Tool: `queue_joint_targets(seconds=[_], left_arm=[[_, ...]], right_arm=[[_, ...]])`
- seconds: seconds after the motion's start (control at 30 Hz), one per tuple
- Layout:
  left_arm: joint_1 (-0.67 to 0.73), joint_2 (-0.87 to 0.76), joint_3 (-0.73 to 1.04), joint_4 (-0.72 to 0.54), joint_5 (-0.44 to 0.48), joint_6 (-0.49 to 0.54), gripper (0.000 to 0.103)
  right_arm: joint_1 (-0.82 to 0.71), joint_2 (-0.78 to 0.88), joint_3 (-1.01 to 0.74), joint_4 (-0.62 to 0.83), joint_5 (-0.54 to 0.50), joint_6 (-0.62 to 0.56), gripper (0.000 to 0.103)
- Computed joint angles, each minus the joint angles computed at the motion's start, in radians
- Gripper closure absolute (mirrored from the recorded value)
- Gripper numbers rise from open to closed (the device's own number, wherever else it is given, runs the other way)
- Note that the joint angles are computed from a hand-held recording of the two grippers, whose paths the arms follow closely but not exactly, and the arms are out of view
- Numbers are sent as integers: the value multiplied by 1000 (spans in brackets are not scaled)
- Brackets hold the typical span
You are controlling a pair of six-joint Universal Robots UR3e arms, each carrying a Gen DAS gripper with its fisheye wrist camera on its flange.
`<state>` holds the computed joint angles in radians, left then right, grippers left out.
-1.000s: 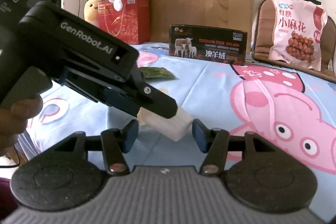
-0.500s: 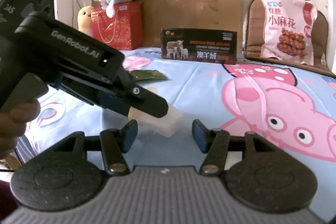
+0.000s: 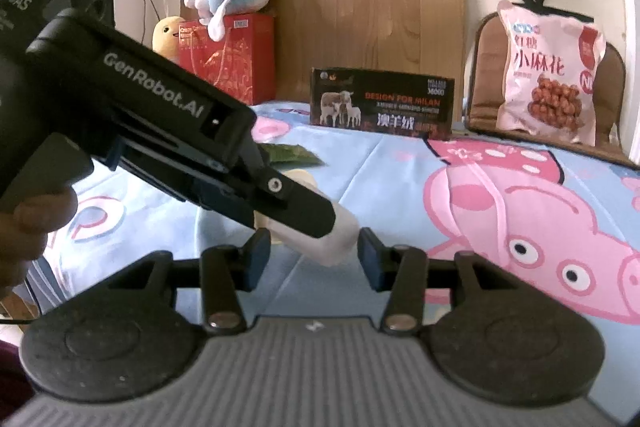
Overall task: Organize snacks
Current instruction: 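Carry the white cup with the left gripper toward the black box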
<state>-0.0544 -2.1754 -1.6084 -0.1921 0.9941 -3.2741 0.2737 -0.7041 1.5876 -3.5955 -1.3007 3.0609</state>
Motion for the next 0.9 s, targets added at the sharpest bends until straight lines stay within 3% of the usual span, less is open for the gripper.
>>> queue_joint_targets(seconds=[0.63, 0.77, 0.9], left_arm=[[6, -30, 94, -52, 2, 26, 57], [12, -71, 223, -109, 6, 29, 57], [16, -162, 453, -193, 21, 13, 56]], right_arm=[[-6, 20, -98, 86, 24, 6, 52], [-18, 52, -229, 167, 44, -2, 52], [-35, 141, -489, 306, 66, 2, 52]])
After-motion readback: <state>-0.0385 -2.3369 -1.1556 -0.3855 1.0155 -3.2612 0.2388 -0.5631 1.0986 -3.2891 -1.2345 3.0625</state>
